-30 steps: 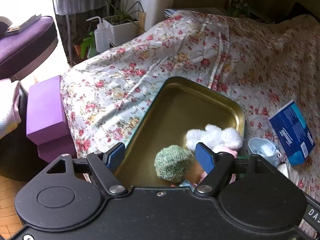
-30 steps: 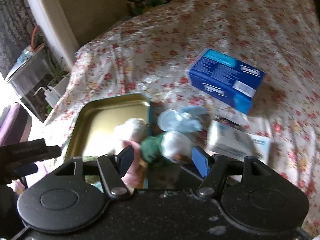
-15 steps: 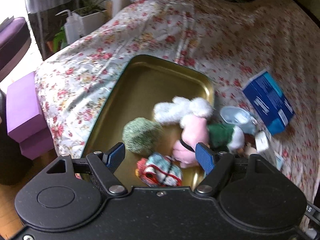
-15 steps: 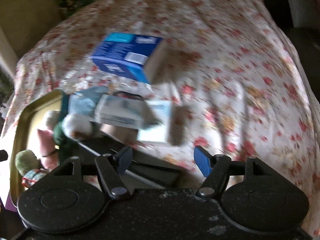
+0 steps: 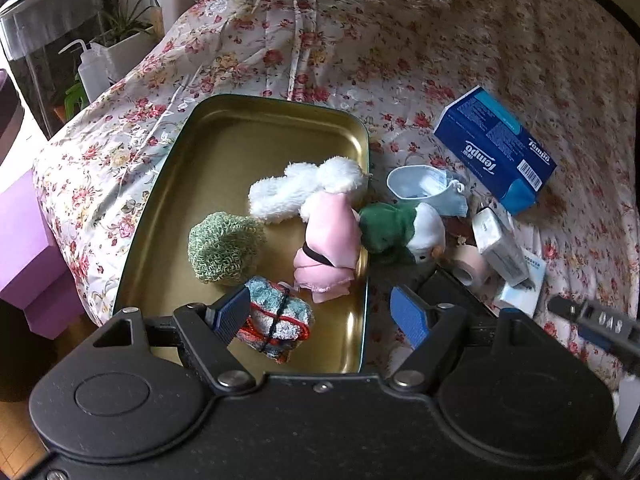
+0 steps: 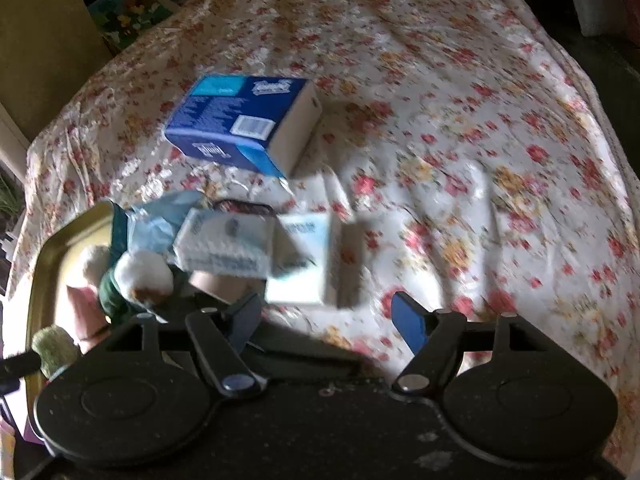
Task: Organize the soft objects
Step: 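Move the right tool to the white wet-wipes packet, then grasp the white wet-wipes packet with the right tool and lift it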
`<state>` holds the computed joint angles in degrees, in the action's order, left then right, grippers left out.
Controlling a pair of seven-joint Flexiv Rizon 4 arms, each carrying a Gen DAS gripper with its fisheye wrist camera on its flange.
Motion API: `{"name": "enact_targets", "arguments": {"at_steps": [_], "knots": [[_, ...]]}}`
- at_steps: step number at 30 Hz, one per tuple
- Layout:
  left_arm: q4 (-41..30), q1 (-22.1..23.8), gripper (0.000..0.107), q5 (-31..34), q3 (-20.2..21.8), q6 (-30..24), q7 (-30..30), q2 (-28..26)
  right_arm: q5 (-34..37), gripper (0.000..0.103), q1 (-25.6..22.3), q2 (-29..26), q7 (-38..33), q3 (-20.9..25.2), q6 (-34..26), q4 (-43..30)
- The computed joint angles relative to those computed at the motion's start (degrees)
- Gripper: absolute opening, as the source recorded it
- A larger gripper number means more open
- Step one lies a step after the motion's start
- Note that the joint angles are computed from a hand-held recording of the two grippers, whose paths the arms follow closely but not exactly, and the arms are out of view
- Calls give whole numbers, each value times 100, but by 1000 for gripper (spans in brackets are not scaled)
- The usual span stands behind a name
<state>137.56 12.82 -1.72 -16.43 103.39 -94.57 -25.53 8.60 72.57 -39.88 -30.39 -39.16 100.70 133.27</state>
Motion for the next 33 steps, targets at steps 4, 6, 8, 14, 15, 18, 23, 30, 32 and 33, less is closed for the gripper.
{"name": "enact_targets", "arguments": {"at_steps": [4, 6, 8, 14, 15, 18, 23, 30, 32, 33], "knots": [[-20, -5, 73, -16, -10, -27, -12, -5, -106, 73, -211, -66, -77, 86, 23, -275], [-17, 20, 73, -7, -42, -25, -9, -8, -163, 74, -330, -102, -105, 157, -9, -429], [-22, 44, 73, 0, -87, -39, -4, -11, -244, 78, -493, -145, -119, 272, -53, -618], [-52, 38, 73, -6, -142, -91, 42, -24, -570, 78, -725, -368, -20, 348, -354, -1165], [-52, 51, 73, -10, -161, -93, 45, -28, -662, 78, -773, -405, 5, 355, -429, -1268], [-53, 73, 73, -18, -187, -107, 61, -28, -992, 78, -924, -530, 46, 371, -634, -1569], [-41, 111, 73, -47, -211, -113, 66, -19, -1588, 78, -1512, -636, 155, 836, -1252, -2073], [-18, 250, 73, -21, -347, -109, 69, -12, -2194, 76, -1440, -536, 486, 689, -1511, -1641], [-9, 267, 73, 0, -370, -103, 78, -9, -2323, 77, -1307, -461, 609, 510, -1397, -1343], [-7, 266, 73, 8, -372, -103, 82, -9, -2382, 77, -1253, -429, 640, 428, -1318, -1208]]}}
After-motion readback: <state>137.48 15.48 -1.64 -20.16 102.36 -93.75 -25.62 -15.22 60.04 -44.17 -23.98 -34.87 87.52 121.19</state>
